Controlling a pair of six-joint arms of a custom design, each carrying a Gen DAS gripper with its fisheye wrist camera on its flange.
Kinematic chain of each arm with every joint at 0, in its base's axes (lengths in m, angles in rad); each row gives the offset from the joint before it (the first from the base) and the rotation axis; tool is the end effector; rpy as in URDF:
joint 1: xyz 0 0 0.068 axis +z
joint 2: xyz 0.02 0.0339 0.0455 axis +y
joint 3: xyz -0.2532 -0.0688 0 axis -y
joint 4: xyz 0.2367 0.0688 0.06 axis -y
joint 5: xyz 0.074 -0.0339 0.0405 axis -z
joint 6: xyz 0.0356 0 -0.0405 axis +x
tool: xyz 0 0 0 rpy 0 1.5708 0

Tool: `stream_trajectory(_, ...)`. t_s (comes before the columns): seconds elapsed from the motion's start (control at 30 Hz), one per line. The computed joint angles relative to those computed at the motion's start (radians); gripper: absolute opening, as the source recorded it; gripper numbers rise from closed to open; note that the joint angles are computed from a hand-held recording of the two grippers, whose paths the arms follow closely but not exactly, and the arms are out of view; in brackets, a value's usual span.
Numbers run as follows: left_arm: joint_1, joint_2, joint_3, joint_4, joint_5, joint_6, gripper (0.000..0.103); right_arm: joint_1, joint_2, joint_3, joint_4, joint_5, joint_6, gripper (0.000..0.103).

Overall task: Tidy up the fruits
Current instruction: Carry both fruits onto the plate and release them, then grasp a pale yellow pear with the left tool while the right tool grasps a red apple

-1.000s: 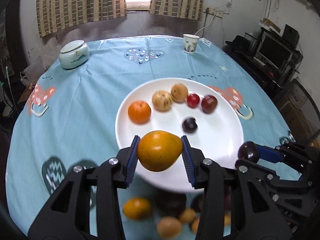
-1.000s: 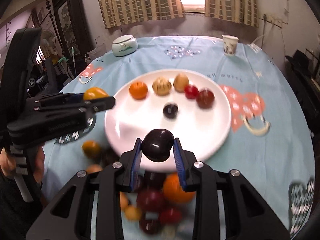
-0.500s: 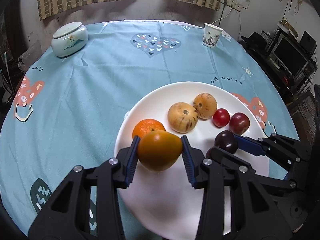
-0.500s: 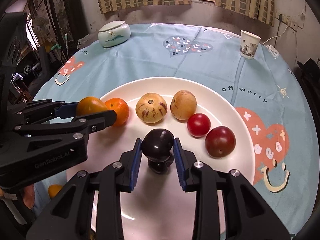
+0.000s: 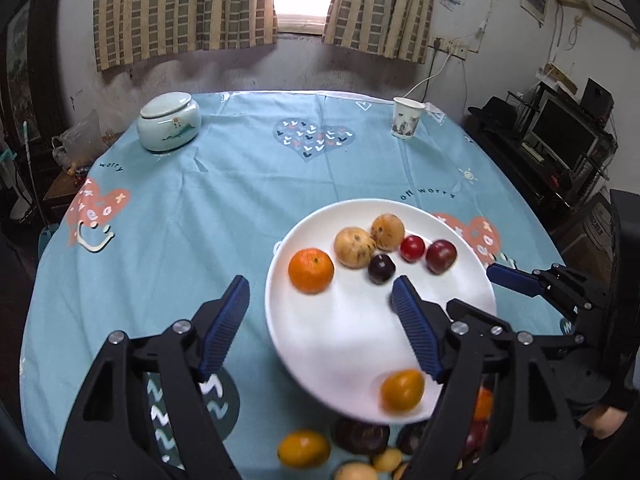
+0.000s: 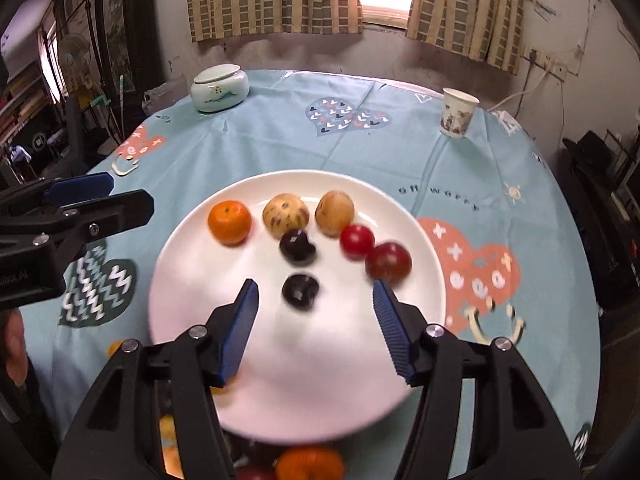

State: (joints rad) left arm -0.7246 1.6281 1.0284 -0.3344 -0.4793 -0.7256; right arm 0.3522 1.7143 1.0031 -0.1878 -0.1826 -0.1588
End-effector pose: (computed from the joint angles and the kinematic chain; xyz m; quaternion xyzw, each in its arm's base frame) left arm 0.2554 -0.2041 0.1973 -0.0748 0.9226 -0.0329 0.3771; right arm 0.3193 0.1242 0.1697 -0.2667 0.9021 0.1174 0.3184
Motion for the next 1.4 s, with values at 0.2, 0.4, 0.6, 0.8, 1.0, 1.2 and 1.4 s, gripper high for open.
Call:
stream_trajectory(0.2, -0.167, -0.122, -0.15, 0.0, -0.068, -0.134, 0.089, -0.057, -0.296, -0.274, -0.031, -0.092, 0.025, 0.061)
stream_trajectory(0.4, -0.34, -0.129, -0.223, -0.035, -0.143, -0.291, 0.089, -0.135, -0.579, -0.471, -0.101, -0.133, 0.037, 0.062)
stream_trajectory(0.6, -0.443, -0.091, -0.23, -0.072, -0.16, -0.386, 0.089, -0.212, -0.788, -0.59, -0.18, -0.168, 0.037, 0.087)
stream_trajectory(0.8, -0.475, -0.064, -0.241, -0.093, -0.148, -0.449, 0.089, -0.204, -0.833, -0.635, -0.218, -0.173, 0.019, 0.088)
stream_trajectory(1.0, -0.483, -0.053, -0.266, -0.094, -0.126, -0.488, 0.089, -0.145, -0.868, -0.697, -0.199, -0.164, 0.024, 0.088)
stream_trajectory(1.2, -0.482, -0.025, -0.285, -0.06, -0.091, -0.49, 0.089, -0.1, -0.85, -0.774, -0.134, -0.145, 0.041, 0.088)
stream_trajectory(1.4, -0.487, -0.014, -0.31, -0.038, -0.073, -0.503, 0.089, -0.052, -0.79, -0.799, -0.017, -0.133, 0.07, 0.049)
